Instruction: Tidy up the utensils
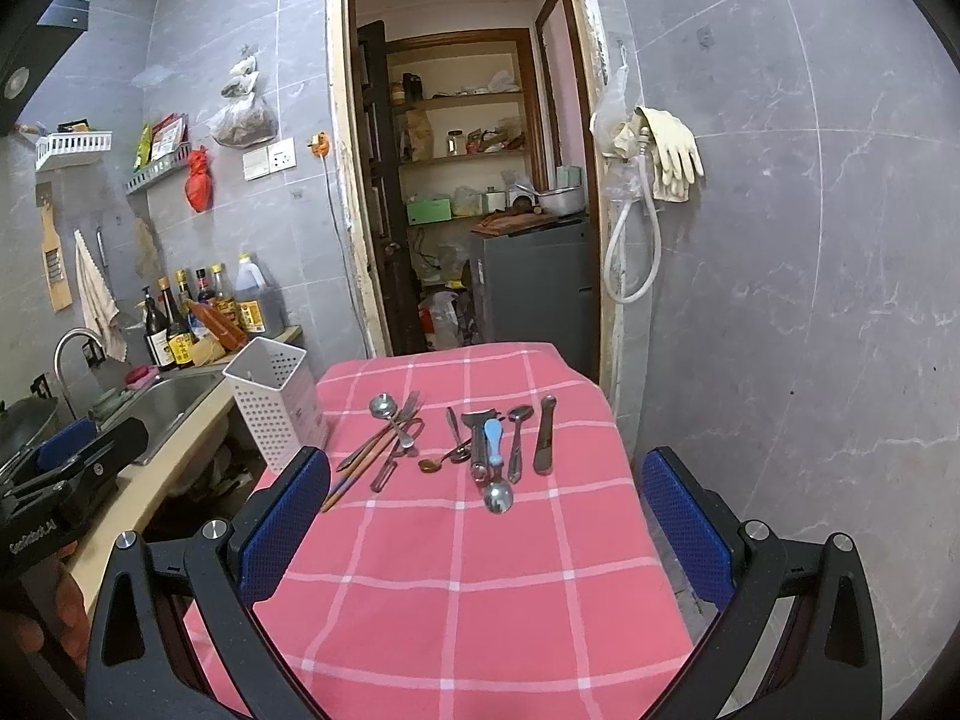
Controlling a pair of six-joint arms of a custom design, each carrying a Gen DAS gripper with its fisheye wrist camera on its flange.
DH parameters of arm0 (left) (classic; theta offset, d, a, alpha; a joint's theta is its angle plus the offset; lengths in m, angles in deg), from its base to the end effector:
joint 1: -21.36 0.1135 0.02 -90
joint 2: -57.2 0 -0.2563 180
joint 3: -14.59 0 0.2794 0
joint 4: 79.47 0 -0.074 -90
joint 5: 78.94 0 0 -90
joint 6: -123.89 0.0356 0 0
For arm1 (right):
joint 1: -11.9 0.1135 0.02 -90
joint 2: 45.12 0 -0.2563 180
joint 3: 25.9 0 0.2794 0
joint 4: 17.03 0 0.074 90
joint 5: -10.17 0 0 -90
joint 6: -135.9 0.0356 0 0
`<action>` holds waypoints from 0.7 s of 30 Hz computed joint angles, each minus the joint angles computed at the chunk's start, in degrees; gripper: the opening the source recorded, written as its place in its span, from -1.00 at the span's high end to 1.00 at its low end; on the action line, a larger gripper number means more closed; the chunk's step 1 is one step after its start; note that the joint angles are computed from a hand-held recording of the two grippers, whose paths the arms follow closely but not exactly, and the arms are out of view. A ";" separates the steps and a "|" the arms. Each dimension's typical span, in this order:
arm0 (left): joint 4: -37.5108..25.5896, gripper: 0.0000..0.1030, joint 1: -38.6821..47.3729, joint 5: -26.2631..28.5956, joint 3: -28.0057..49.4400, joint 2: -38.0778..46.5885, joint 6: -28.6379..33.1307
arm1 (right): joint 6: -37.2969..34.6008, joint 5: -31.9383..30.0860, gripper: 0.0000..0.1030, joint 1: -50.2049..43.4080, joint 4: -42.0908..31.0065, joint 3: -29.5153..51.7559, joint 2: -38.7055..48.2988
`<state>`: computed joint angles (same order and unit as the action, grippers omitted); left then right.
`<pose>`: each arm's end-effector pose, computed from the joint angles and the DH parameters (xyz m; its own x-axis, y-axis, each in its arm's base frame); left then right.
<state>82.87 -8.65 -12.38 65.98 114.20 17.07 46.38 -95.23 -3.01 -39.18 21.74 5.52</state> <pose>0.2292 -0.1160 0.2590 -0.3687 -0.0936 -0.9248 0.0374 0.9926 -0.1154 0.2291 -0.0512 0.2510 -0.4105 0.1177 -0.9042 0.0192 0.9925 0.1204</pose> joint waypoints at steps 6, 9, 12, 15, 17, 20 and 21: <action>3.36 -0.99 1.28 1.38 3.62 7.27 0.33 | -0.06 -0.47 -0.98 0.01 4.76 4.85 9.94; 5.04 -0.99 1.90 1.61 5.77 11.55 0.73 | -0.04 -0.44 -0.98 0.54 7.00 8.33 15.90; 6.34 -0.99 2.92 1.96 8.94 16.28 0.78 | -0.63 -0.99 -0.98 0.77 9.56 11.77 21.51; 7.80 -0.99 3.76 1.85 12.30 21.11 0.72 | -0.68 -1.09 -0.98 1.22 10.66 15.72 26.96; 8.00 -0.99 3.87 1.64 14.57 24.12 0.33 | -0.70 -1.75 -0.98 1.12 11.46 18.34 30.64; 8.87 -0.99 4.54 2.01 18.27 28.86 0.36 | -1.00 -1.85 -0.98 1.20 11.97 22.52 36.12; 9.01 -0.99 4.81 2.18 20.04 30.95 0.58 | -1.04 -2.03 -0.98 1.14 11.91 24.50 38.47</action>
